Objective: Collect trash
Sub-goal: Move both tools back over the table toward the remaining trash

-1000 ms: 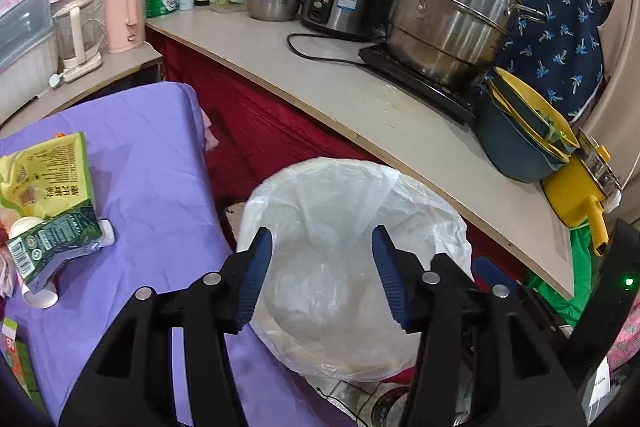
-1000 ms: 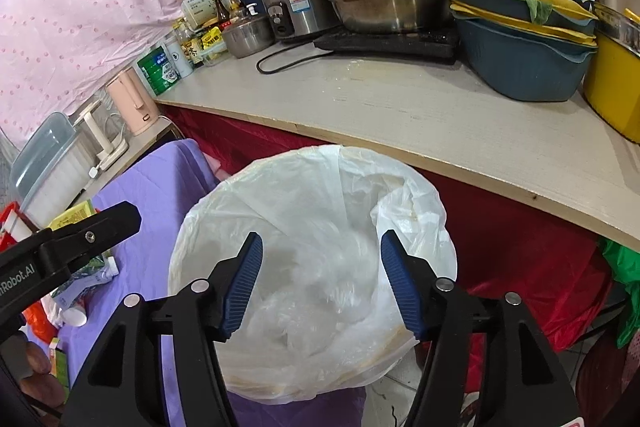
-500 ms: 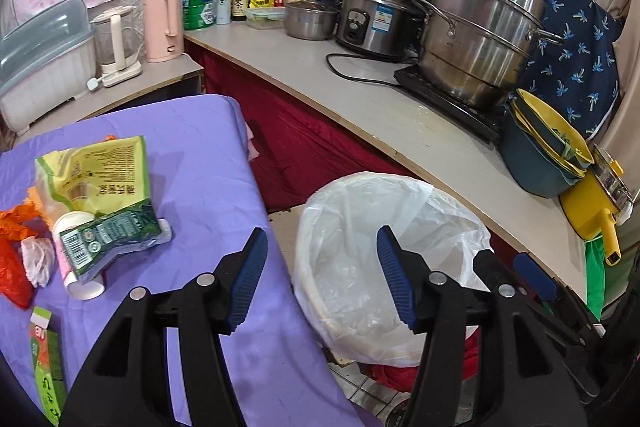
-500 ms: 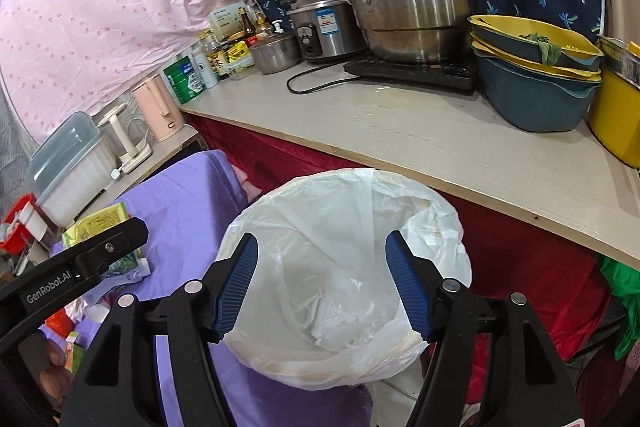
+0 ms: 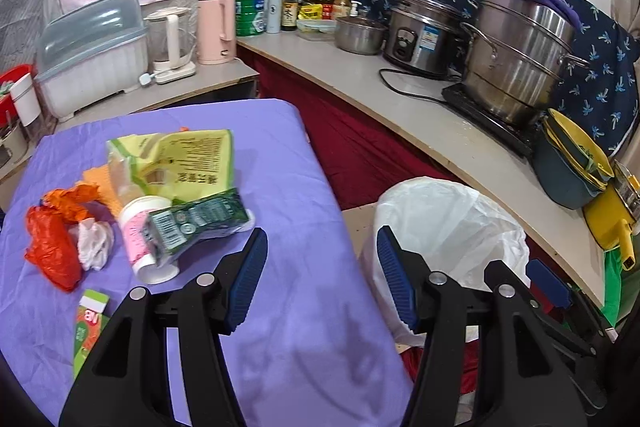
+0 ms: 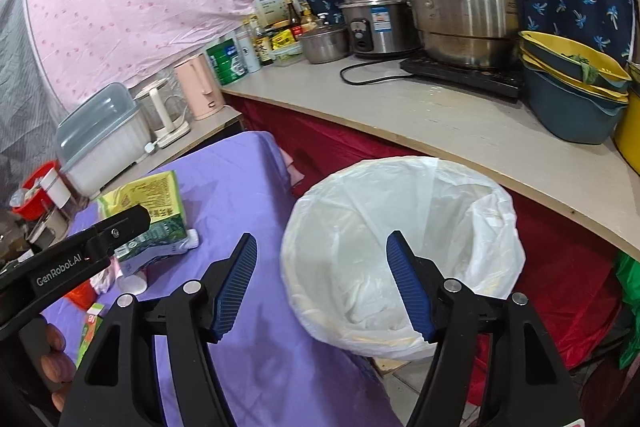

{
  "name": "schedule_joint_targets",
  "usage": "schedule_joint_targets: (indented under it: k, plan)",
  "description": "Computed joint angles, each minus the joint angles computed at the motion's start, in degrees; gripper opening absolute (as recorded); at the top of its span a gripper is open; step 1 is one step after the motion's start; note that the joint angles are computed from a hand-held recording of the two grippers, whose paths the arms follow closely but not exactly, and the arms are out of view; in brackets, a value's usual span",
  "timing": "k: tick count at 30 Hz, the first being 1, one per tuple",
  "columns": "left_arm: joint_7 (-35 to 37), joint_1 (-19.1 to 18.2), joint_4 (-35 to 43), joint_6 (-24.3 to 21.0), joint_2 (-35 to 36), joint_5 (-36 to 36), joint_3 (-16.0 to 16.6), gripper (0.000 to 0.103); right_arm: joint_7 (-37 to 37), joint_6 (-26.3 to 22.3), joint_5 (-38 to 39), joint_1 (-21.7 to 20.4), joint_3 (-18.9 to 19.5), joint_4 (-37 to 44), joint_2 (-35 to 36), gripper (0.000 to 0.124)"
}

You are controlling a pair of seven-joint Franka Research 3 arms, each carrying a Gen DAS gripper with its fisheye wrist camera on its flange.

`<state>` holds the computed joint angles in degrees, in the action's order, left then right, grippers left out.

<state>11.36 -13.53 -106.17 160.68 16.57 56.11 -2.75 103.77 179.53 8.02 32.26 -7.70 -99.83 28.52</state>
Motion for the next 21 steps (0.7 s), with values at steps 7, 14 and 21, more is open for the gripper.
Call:
schedule_joint_targets:
  k: [7,14,21]
  plan:
    - [-5.0,0.7,-5.6,-2.6,-4.3,4.5,0.4,0.065,-1.0,-0.6,-0.1,0.9,1.8,0.2,0.0,0.069]
    - [-8.7,4.0,-11.8,-4.2,-8.4,7.1,-1.3,0.070,-2.2,-1.2,-0.4,1.5,3.7,-0.2,-0.3,0.070]
    - [-11.9,6.9,-19.0,-7.2,-13.2,9.0,-2.8,0.081,-2.5,-1.8,-0.6,2.8,4.8,-0.6,-0.4,0.071]
